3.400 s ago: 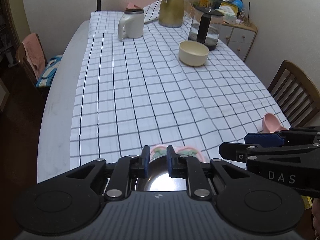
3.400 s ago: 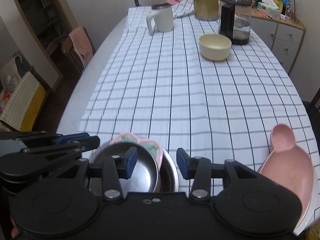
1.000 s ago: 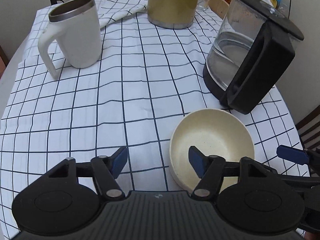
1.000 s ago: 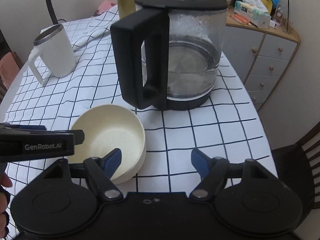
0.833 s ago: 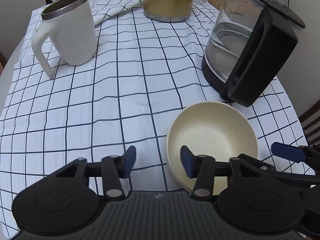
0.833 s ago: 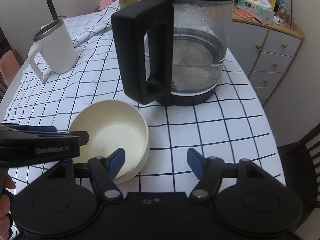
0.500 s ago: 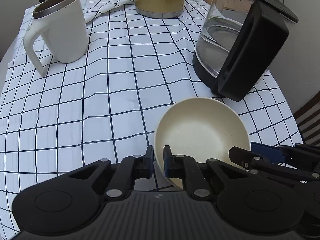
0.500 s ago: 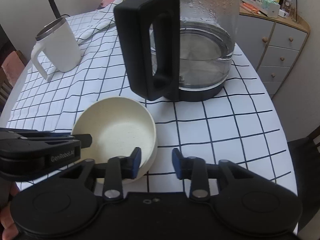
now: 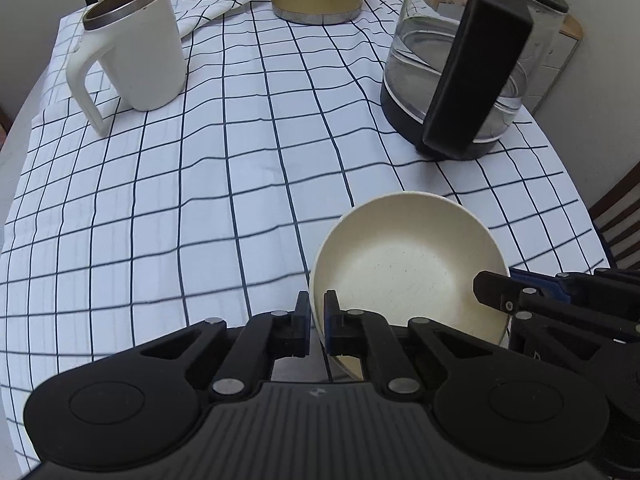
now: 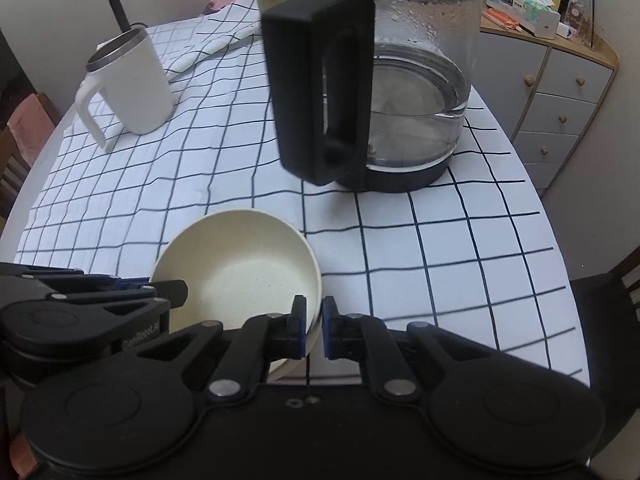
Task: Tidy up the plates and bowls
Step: 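Carry the cream bowl with both grippers over the pink-handled pot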
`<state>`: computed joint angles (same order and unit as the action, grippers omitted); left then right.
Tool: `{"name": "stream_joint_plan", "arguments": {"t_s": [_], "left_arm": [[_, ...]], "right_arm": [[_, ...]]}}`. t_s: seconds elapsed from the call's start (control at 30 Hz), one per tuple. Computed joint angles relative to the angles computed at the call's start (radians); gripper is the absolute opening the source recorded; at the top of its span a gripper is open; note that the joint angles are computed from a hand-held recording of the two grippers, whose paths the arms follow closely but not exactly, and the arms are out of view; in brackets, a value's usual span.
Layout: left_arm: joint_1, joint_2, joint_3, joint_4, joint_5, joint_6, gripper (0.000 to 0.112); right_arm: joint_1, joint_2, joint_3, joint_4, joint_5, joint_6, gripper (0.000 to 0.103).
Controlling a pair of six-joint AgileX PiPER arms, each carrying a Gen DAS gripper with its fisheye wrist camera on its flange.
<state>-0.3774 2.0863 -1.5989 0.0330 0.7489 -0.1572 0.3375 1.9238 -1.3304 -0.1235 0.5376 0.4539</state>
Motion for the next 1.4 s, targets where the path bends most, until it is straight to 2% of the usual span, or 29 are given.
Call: {"name": "stream_joint_plan", "arguments": {"t_s": [0.27, 0.6, 0.87, 1.13, 1.4], "left_arm": [[-0.005, -0.186, 0.180, -0.002, -0.001, 0.004, 0.005], [-0.014, -0.489, 0.422, 0.011, 0.038, -0.003, 0.006], [0.014, -0.751, 0.577, 0.002, 0.136, 0.045, 0.006], [0.068, -1.002, 0.715, -0.015, 0.254, 0.117, 0.006], [0.233, -1.218, 0.835, -0.083, 0.394, 0.288, 0.006]], "right_arm": [[0.056, -0.132, 0.080, -0.036, 0.056, 0.066, 0.008], [0.215, -0.343, 0.186, -0.153, 0.159, 0.260, 0.008], [0.421, -0.478, 0.227, -0.273, 0.294, 0.490, 0.008], [0.682, -0.539, 0.249, -0.356, 0.419, 0.745, 0.008], [0.915, -0.520, 0.236, -0.403, 0.502, 0.965, 0.009]]}}
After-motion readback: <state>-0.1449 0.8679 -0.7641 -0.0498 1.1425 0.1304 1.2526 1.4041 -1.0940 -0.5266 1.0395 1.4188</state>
